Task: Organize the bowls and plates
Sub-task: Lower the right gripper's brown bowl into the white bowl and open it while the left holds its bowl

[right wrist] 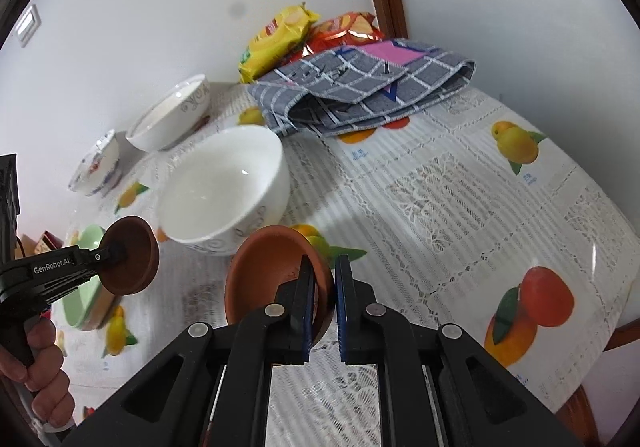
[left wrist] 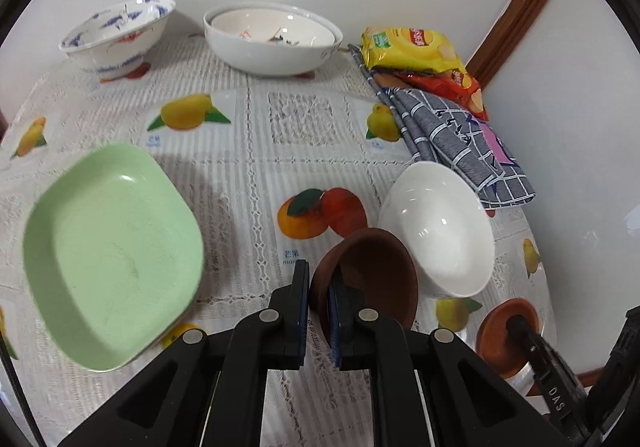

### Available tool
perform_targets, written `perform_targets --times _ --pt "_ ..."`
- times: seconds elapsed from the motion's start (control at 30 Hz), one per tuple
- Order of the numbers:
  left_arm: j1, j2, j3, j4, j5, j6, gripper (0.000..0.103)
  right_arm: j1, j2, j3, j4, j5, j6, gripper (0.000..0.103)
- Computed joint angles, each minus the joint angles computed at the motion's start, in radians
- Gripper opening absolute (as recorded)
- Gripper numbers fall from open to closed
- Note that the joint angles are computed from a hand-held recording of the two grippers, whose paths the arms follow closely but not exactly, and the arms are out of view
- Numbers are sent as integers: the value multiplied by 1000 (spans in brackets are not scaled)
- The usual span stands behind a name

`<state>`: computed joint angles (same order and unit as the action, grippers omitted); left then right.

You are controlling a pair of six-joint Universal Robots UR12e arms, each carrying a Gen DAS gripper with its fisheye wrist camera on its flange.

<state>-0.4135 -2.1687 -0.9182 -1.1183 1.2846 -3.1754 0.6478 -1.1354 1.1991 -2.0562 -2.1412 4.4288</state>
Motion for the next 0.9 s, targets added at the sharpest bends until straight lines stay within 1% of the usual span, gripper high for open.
perform_targets --times 0.03,0.13,0.33,0.53,0.7,0.9 --pt "1 3 3 -2 2 3 9 2 1 -8 5 -9 -1 10" --pt "7 9 9 8 -20 14 9 6 4 -35 17 -35 -3 10" --pt "9 -1 66 5 -1 41 9 7 16 -95 53 -101 -11 10" --pt "8 -27 135 21 24 71 9 1 29 -132 44 -155 -29 10" --pt "2 -57 188 20 29 89 9 -8 33 -135 17 -148 -44 10" --pt "-8 -101 247 -26 11 100 9 -21 39 -129 -2 -119 -51 10"
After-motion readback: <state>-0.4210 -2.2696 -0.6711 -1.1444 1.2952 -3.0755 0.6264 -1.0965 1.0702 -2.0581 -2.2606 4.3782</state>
